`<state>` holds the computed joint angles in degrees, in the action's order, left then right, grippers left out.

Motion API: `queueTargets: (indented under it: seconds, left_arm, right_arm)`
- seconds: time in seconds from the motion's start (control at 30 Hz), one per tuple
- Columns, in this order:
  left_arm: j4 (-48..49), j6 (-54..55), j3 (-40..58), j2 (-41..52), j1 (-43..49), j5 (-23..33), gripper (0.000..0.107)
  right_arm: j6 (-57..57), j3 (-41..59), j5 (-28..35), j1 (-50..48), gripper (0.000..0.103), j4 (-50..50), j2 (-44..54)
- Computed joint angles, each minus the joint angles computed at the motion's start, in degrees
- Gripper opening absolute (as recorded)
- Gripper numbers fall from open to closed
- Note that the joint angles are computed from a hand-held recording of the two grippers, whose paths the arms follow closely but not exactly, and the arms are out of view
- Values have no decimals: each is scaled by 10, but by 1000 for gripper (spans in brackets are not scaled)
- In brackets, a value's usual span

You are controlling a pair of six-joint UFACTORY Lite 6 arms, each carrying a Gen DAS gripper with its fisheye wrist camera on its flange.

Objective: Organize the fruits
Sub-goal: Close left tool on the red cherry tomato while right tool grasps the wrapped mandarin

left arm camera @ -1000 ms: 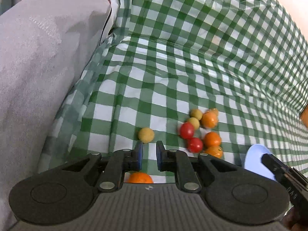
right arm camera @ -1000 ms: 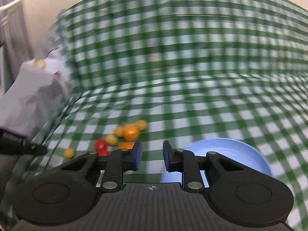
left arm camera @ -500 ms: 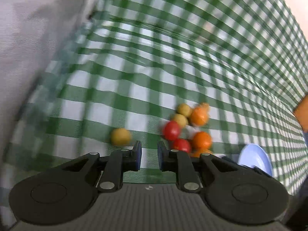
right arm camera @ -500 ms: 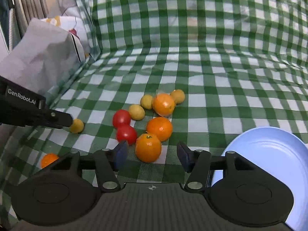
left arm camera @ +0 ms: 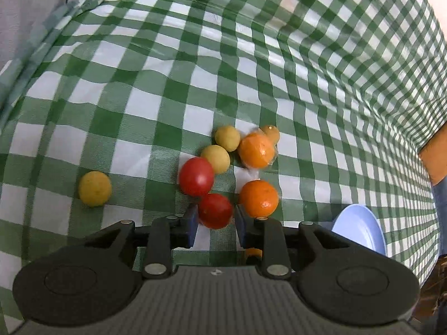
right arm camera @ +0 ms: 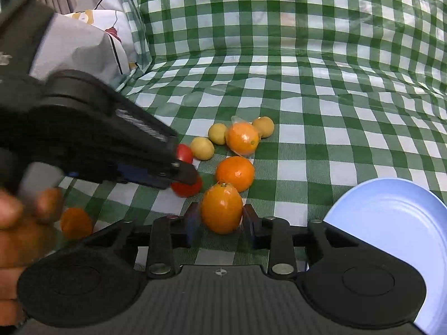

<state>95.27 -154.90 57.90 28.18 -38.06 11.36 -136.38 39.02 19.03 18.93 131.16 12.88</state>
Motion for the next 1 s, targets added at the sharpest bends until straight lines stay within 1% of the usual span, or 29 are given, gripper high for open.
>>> queueTargets:
  seconds: [0.07,0.13,0.23,0.3,0.33,0.37,0.43,0.5,0.53,0.6,0.7,0.73,0.87,1.0]
  left_arm:
    - [-33,38,9,10,-4,1,30]
    - [-75,87,9,7,-13,14,29]
    - [-155,164,-12,-25,-31,41,29]
    - [-234,240,-31,-54,-46,64,29]
    - [-265,272,-41,-69,-54,74,29]
    - [-299,310,-42,-74,-59,82,29]
    - [-351,382,-36,-68,-64,89,29]
    - [-401,451,-19,-48,-59,89,29]
    - [-409,466,-12,-40,-58,90,29]
    - [-397,460,-9,-38,-56,89,29]
    - [-388,453,-12,-36,-47,77,29]
    - [-391,458,-9,-33,-46,77,29]
    - [-405,480,-1,-27,-40,79,29]
    - [-414,485,5,-25,-43,83,30]
  right_arm:
    - [16,-6,1,-3,34,-23,-7]
    - [33,-14,4,-6,34,-47,-17]
    - [54,-23,5,-10,34,-80,-31]
    - [116,-28,3,-17,33,-149,-46]
    - [148,-31,6,-20,27,-186,-55]
    - [181,-36,13,-26,26,-229,-68]
    - [212,-50,12,-29,26,-278,-95]
    - [214,-54,6,-23,26,-287,-96]
    - [212,-55,10,-23,26,-283,-92]
    - [205,-47,14,-18,26,-268,-83]
    - [166,-49,24,-19,27,-231,-76]
    - [152,-48,27,-19,28,-218,-73]
    - [92,-46,28,-14,47,-168,-61]
    - [81,-34,36,-7,56,-159,-36]
